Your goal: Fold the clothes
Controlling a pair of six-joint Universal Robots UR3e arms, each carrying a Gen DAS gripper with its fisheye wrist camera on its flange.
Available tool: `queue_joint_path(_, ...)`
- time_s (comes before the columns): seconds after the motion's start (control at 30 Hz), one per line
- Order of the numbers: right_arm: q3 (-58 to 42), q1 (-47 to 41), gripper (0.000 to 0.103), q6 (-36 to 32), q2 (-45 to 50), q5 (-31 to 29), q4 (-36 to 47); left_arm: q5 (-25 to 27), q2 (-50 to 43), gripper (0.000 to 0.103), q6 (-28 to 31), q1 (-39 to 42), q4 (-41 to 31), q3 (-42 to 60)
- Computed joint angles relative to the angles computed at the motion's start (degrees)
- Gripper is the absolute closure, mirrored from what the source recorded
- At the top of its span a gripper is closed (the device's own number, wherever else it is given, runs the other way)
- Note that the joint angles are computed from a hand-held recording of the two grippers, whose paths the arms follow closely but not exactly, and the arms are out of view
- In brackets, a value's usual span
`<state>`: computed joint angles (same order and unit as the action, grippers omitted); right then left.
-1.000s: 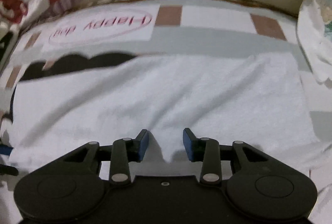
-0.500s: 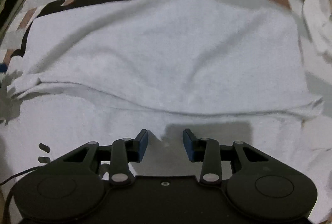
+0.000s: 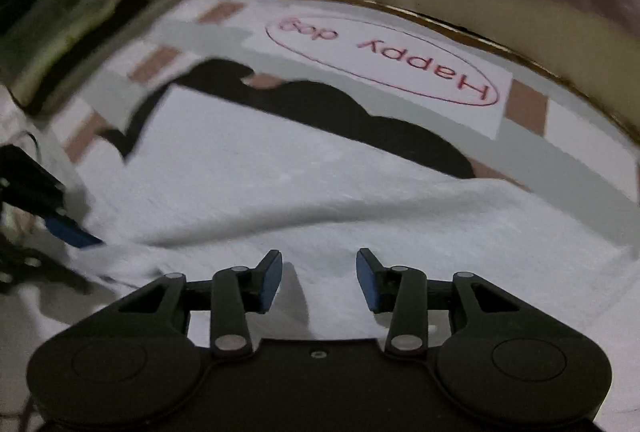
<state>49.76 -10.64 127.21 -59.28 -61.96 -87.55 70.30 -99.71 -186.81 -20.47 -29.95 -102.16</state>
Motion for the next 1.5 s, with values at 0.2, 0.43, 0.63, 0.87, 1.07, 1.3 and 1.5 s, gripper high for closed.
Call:
queue_joint_path(0.2, -4.23, -3.69, 0.056, -2.19, 1.76, 5.17, 15.17, 10.81, 4.94, 0.103, -2.08, -2.87, 6.58, -1.53)
queue_joint_path(0.43, 22.99, -4.09, 0.055, -11.1, -17.3, 0.2, -0.24, 19.82, 11.87, 0.103, -2.78, -6.67, 5.26, -6.74)
queue_joint_path(0.63, 36.19, -5.55, 0.092, -15.97, -26.9, 0.15, -10.97, 11.63, 13.73, 0.099, -0.92, -2.33, 2.19, -8.51)
queue_joint_path(0.87, 29.8, -2.73, 0.09, -19.18, -25.1, -1.9, -5.75, 14.88, 7.29, 0.068, 8.57, -6.46, -2.37, -3.31)
queue_joint_path(1.07, 28.31, -0.51, 0.063, -17.63, -24.1, 0.47, -10.12, 15.97, 3.94, 0.065, 12.86, -8.6, 3.21, -2.61)
queue_joint_path(1.3, 28.48, 3.04, 0.083, -20.91, -20.72, -4.76, -13.69, 16.54, 0.35, 0.102, 14.57, -8.51, 3.91, -0.9)
queue_joint_path(1.5, 40.21, -4.17, 0.099, -8.72, -28.27, 8.92, -25.16, 38.01, 2.22, 0.1, 2.73, -13.28, 24.91, -3.79)
